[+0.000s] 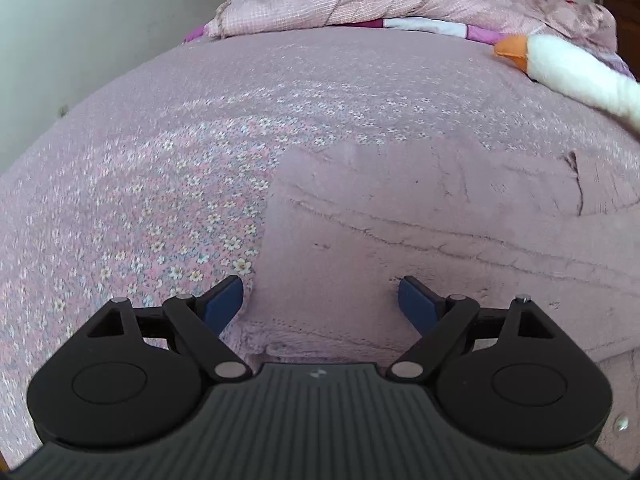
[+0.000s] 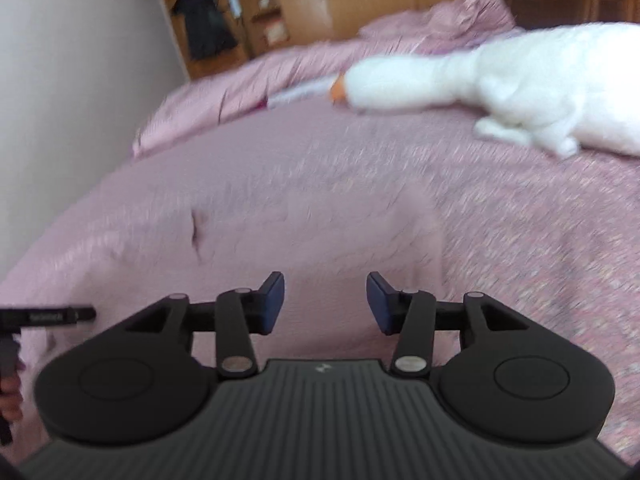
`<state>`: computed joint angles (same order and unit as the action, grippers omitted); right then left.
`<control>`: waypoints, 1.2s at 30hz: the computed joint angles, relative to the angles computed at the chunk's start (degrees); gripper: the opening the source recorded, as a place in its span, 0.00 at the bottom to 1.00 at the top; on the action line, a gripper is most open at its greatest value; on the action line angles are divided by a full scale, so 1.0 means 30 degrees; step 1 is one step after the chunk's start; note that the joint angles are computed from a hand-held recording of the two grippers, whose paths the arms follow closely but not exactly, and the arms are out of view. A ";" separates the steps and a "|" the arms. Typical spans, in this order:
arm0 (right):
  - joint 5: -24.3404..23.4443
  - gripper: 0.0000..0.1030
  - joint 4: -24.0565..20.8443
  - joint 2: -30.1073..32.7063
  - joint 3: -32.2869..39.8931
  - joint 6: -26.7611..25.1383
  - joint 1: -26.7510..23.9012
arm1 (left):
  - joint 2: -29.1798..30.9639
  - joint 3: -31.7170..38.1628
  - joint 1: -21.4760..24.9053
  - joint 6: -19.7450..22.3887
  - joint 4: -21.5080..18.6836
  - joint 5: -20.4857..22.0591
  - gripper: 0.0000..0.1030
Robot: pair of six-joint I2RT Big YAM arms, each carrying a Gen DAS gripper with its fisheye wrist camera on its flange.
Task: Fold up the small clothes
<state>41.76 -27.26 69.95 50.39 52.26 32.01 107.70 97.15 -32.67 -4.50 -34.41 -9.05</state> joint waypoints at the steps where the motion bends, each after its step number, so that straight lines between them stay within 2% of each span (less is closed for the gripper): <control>1: -0.0345 0.45 -0.0464 0.0384 0.0171 0.0124 -0.0221 | -0.0086 -0.0017 0.0044 -0.0073 -0.0078 0.0001 0.87; 3: 0.0224 0.45 0.0157 0.0669 -0.0099 -0.0506 -0.0171 | -0.0525 -0.0436 0.0076 0.0253 0.0147 -0.0146 0.87; 6: 0.0327 0.46 -0.0901 0.0617 0.0420 -0.0089 -0.0007 | -0.1355 -0.1271 0.0151 0.1016 0.0497 -0.0089 0.87; 13: 0.0808 0.46 -0.1796 -0.0492 0.0361 0.0222 0.1107 | -0.3338 -0.2989 0.0308 0.1637 0.0154 0.0740 0.87; 17: 0.0812 0.47 -0.2312 -0.1041 0.0374 0.0487 0.2048 | -0.4486 -0.3965 0.0395 0.1781 -0.0060 0.0965 0.87; 21: 0.0403 0.47 -0.3598 -0.1041 0.0958 0.0748 0.3000 | -0.5680 -0.5059 0.0508 0.2074 -0.0059 0.1625 0.87; 29: 0.0360 0.47 -0.4257 -0.1272 0.0964 0.1994 0.5008 | -0.7666 -0.7279 0.0304 0.3266 -0.0085 0.2189 0.87; 36: 0.0638 0.47 -0.6126 -0.1101 0.1201 0.2461 0.6680 | -0.9052 -0.9265 0.0193 0.4392 -0.0035 0.2579 0.87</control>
<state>43.67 -45.64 66.65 53.99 59.64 52.05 80.54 69.36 -32.09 8.67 -34.52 -1.31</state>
